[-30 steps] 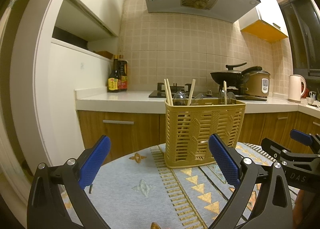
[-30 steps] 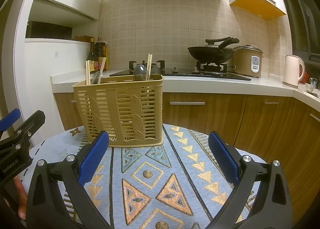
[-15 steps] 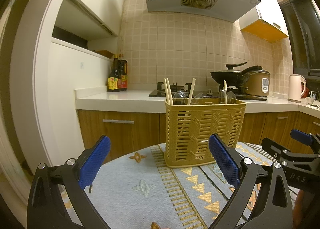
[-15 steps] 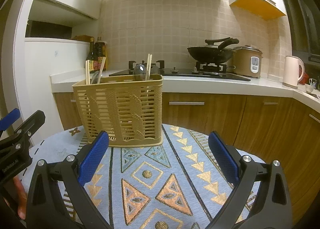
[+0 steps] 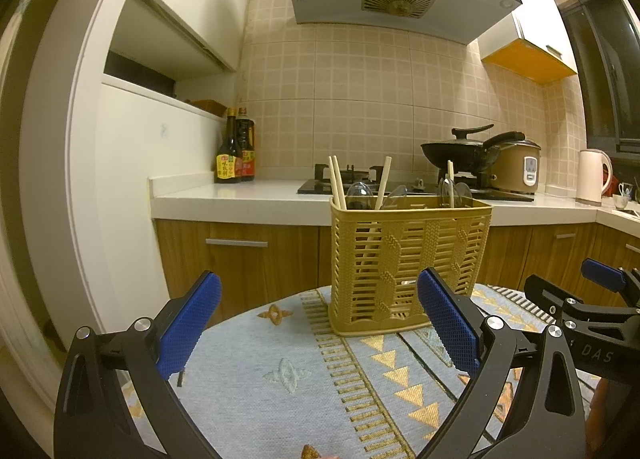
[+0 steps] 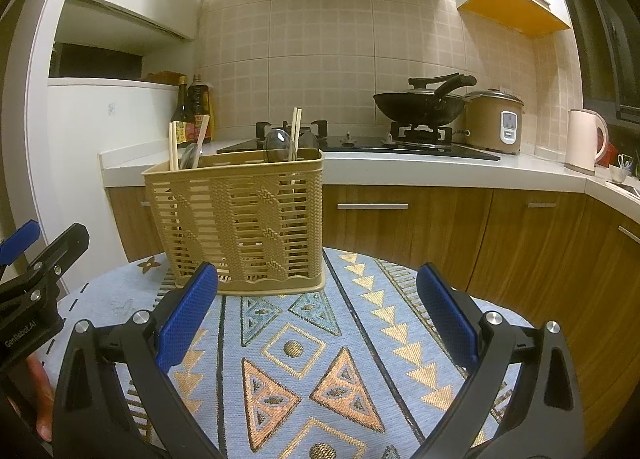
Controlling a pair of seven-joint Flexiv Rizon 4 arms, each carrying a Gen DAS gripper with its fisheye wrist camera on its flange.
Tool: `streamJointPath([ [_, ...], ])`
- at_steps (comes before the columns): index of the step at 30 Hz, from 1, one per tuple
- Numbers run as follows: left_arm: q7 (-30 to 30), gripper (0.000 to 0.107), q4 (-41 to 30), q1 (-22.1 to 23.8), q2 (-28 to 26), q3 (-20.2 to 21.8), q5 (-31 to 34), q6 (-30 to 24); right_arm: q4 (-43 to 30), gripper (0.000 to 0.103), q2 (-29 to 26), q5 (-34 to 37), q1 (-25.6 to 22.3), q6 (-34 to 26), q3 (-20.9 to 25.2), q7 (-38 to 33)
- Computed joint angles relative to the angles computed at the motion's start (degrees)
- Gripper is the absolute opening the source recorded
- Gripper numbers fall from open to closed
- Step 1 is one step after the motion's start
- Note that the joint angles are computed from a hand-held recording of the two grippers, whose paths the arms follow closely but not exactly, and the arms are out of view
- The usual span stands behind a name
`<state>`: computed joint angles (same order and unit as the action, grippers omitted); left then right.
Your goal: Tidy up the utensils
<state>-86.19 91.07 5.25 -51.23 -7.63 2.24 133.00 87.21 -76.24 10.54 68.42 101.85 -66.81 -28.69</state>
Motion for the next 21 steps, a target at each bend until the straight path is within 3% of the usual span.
streamJointPath([
  [21,-0.1,0.095,-0.4,0.5,0.0,-0.5,1.2,-1.4,0.1,0.095,0.0,0.0,0.1,-0.1,-0.1,0.2],
])
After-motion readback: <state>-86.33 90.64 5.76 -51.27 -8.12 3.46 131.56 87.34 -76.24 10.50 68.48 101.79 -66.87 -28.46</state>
